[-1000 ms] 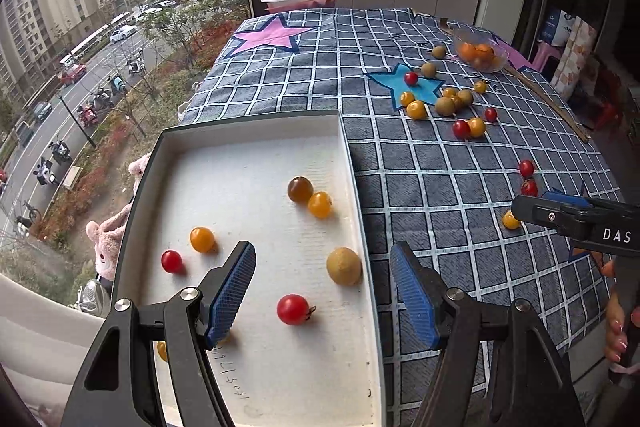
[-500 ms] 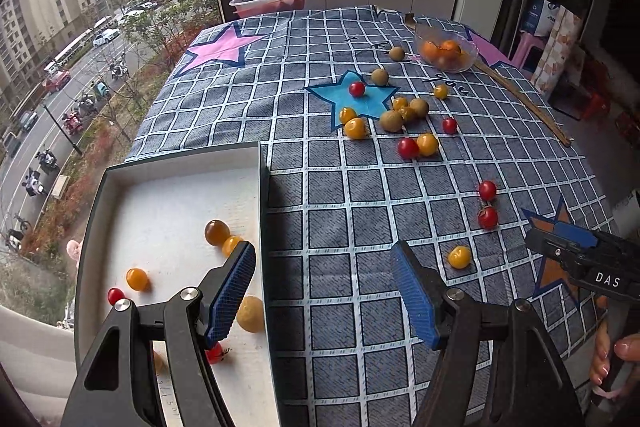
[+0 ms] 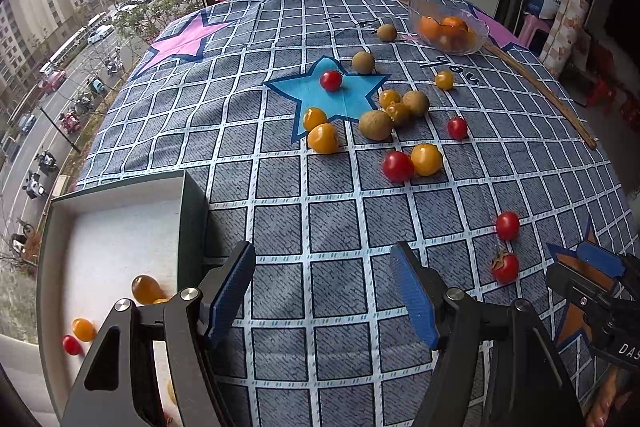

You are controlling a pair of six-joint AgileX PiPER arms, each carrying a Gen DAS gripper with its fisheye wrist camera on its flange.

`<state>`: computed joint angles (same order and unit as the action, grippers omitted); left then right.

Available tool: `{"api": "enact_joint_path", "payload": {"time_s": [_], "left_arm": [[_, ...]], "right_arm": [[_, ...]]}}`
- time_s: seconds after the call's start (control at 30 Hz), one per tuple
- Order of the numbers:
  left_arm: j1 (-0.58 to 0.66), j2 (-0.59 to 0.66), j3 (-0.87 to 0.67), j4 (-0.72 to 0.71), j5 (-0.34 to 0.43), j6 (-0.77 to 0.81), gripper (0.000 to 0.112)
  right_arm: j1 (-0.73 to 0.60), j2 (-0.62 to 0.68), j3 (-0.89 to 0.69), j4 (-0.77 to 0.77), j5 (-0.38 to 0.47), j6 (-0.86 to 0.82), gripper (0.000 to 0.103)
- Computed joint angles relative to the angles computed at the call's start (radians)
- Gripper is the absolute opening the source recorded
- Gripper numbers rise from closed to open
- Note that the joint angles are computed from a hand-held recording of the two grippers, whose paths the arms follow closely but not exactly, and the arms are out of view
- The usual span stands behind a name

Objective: Organize fruits
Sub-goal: 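Grasp a red cherry tomato with the right gripper while the left grasps another red one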

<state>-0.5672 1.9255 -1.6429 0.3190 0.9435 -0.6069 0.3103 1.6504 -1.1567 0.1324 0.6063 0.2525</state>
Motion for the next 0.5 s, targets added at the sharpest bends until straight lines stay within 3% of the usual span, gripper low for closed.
{"api": "enact_joint_path", "payload": {"time_s": [0.13,0.37,0.5], "left_arm": [[0.006,0.091,-0.102,-0.027,0.018,0.033,0.071],[0.013,0.211,-0.259,-0.053,0.041,0.074,0.071],[0.016,0.255,-0.317,-0.060,0.051,0.092,0.071]], "right_arm": [[0.002,0.060,-0.066,0.036,0.011,-0.036,0.076],[0.032,0.165,-0.179,0.035,0.030,-0.040,0.056],[0.059,0.182,-0.204,-0.037,0.034,-0.010,0.054]]}}
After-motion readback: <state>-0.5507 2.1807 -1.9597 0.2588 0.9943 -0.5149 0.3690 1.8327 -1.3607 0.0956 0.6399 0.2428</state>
